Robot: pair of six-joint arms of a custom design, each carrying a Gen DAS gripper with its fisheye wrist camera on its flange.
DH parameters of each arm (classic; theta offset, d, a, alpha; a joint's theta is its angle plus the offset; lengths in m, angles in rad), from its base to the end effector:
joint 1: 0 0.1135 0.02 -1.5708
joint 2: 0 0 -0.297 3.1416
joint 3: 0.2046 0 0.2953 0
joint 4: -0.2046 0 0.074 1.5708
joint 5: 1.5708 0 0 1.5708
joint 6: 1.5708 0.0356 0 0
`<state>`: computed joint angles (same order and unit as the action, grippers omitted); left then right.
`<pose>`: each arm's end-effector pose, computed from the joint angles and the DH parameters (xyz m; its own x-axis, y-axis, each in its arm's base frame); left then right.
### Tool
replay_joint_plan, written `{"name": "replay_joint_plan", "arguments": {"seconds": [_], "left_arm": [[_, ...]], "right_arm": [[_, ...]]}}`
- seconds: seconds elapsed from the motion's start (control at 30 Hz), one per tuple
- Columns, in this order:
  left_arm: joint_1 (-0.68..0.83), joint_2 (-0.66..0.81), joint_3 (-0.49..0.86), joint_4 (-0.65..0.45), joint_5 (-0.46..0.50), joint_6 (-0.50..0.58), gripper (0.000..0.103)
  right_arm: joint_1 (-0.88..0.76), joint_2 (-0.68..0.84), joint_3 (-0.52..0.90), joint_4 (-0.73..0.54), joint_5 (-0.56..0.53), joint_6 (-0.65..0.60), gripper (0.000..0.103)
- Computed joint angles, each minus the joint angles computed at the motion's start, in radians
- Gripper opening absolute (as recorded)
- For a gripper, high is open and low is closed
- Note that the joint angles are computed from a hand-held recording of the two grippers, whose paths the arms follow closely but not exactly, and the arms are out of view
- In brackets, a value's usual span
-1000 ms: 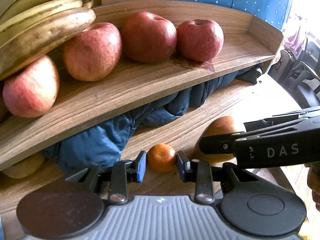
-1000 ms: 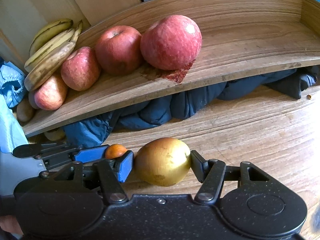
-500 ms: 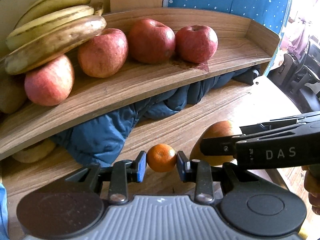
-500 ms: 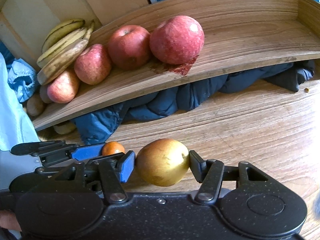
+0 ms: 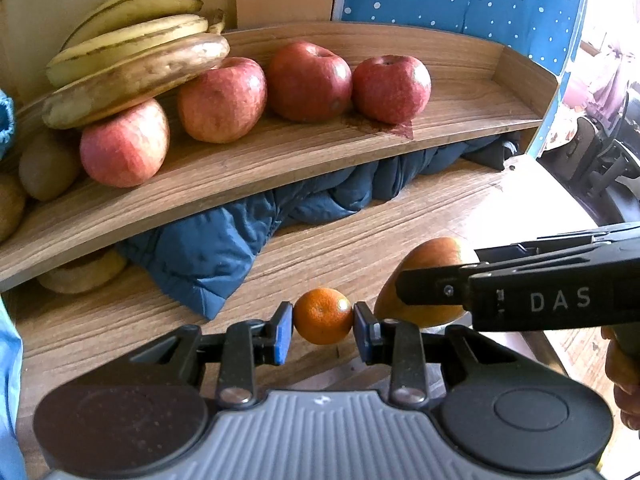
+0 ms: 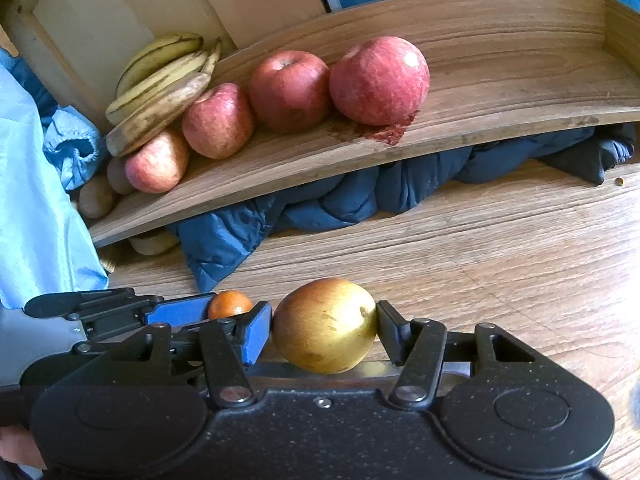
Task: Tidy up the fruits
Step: 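Carry the pear with right tool while left tool carries the small orange over the tray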
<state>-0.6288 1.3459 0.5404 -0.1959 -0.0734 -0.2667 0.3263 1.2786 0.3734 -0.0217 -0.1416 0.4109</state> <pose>0.2089 -0.1487 0.1438 -0.8032 0.2592 -0.5363 0.3555 0.9310 -0.0825 0.2122 0.0771 0.1202 -0.8533 0.1287 -0.5053 -0.0619 0.9372 0.3433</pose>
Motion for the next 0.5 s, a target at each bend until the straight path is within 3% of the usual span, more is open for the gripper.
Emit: {"name": "replay_joint_plan", "arguments": {"seconds": [0.5], "left_arm": [[-0.037, -0.126, -0.059, -0.078, -0.048, -0.071, 0.035]], "right_arm": [[0.036, -0.136, -0.037, -0.076, 0.009, 0.016, 0.057]]}}
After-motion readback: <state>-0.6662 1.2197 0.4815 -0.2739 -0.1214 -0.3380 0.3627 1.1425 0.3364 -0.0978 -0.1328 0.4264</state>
